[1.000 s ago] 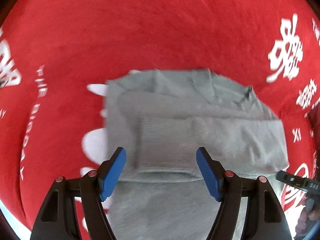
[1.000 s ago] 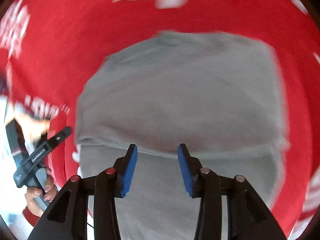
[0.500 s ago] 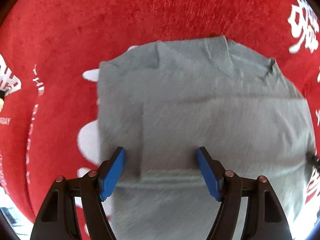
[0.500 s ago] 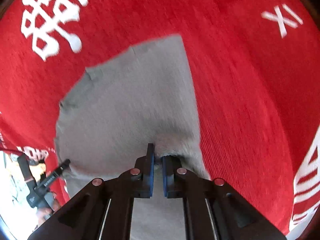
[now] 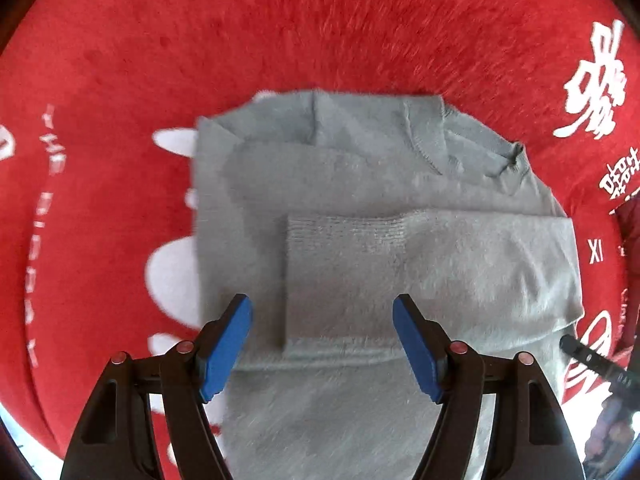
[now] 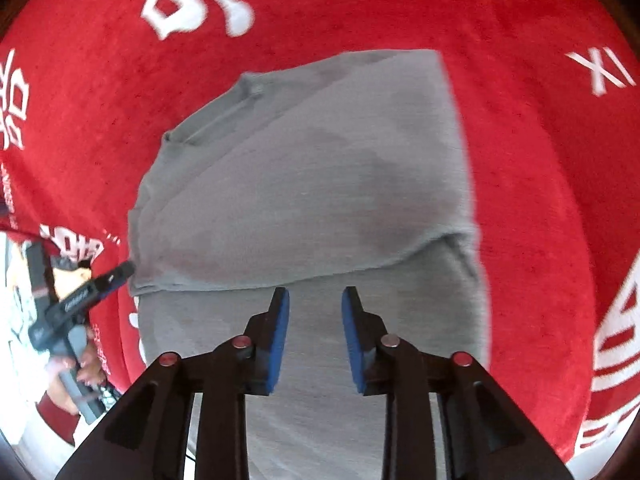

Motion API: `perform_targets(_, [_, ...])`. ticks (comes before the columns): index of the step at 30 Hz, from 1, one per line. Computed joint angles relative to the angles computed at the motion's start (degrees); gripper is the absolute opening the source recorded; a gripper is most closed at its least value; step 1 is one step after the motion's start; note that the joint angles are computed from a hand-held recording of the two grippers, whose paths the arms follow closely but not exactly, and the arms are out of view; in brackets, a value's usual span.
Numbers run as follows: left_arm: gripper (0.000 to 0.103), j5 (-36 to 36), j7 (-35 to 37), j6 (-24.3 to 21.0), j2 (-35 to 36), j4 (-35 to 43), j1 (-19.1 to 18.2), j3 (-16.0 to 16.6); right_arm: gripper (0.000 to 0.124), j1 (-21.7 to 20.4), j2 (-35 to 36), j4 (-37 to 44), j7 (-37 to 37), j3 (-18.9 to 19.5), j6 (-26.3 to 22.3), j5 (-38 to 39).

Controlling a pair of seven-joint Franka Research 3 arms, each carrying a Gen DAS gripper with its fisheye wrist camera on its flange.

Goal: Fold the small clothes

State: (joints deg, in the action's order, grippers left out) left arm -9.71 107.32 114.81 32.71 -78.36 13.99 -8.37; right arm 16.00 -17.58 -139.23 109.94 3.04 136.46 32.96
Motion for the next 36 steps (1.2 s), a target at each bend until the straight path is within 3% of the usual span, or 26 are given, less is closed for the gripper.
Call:
perform_targets(2, [0.074,-0.5,-0.2,-1.8,2.1,2.5,0.3,-0.2,0.03,-0.2,1.0,0.9,1.5,0.6,0.0,-1.3])
perform_targets(6, [0.074,-2.3,0.6,-2.2,2.7,3.5,1.5,-0.7,0.031,-4.0,-1.7,-1.0,10.9,2.5,2.2,-11.3])
perform_targets(10, [0.073,-3.2,1.0,-2.6,2.6,3.6,2.3,-0.7,0.043,-7.4,-2.4,-2.9,14.5,0.4,3.2,-15.0])
perform_targets(11, [0.073,-3.0,1.1,-1.7,2.3,2.9,2.1,-0.6,0.046,-7.4,-1.6,-2.9,13.5,-0.5,3.3,-14.6])
perform_targets(14, [0.067,-1.0,0.9,0.8,1.4,1.1,0.7,-0.1,0.046,-5.0,2.4,-2.3,3.4,-5.8,2.4,-2.2])
perform_targets(15, [0.067,-0.4,0.5,0.8,2.0,1.8,0.1,-0.1,0.044,-5.1,2.7,-2.4,1.5,-5.9,3.3,0.0])
perform_targets(16, [0.065,-0.8,0.8,0.9,1.8,1.7,0.4,-0.4,0.037,-4.9,3.0,-2.0,-1.6,-6.2,3.5,2.1])
perform_targets(17, [0.061,-1.8,1.4,0.9,1.6,1.5,1.0,-0.9,0.009,-4.8,3.1,-1.4,-4.1,-6.4,2.5,3.9])
perform_targets(18, [0.055,-2.3,1.9,0.7,1.7,1.5,1.1,-1.1,0.008,-5.0,3.3,-0.5,-6.0,-6.2,2.0,4.5])
perform_targets(20, [0.053,-1.8,2.2,1.6,1.1,0.7,0.8,-0.9,0.008,-5.6,3.5,0.7,-8.5,-5.4,1.3,3.4])
perform_targets(21, [0.041,-0.3,2.2,3.0,0.6,-0.4,0.1,-0.3,0.008,-6.3,3.4,1.1,-7.9,-4.5,1.2,0.5])
perform_targets(22, [0.038,1.6,1.6,3.9,0.5,-1.1,-0.9,0.4,0.008,-7.1,3.7,1.1,-7.1,-3.9,0.9,-2.3])
perform_targets(29, [0.04,3.6,-0.3,7.3,-2.1,-5.0,-1.6,0.9,0.013,-7.9,4.0,0.1,-2.5,-1.8,0.5,-8.2])
perform_targets(31, [0.064,7.7,-2.7,8.9,-3.6,-6.9,-3.3,2.4,0.016,-7.9,4.4,1.5,0.4,-1.0,-0.9,-11.1])
perform_targets(36, [0.065,9.4,-3.6,10.3,-6.0,-9.8,-3.3,2.4,0.028,-7.2,3.3,3.7,3.9,0.6,-2.9,-18.9])
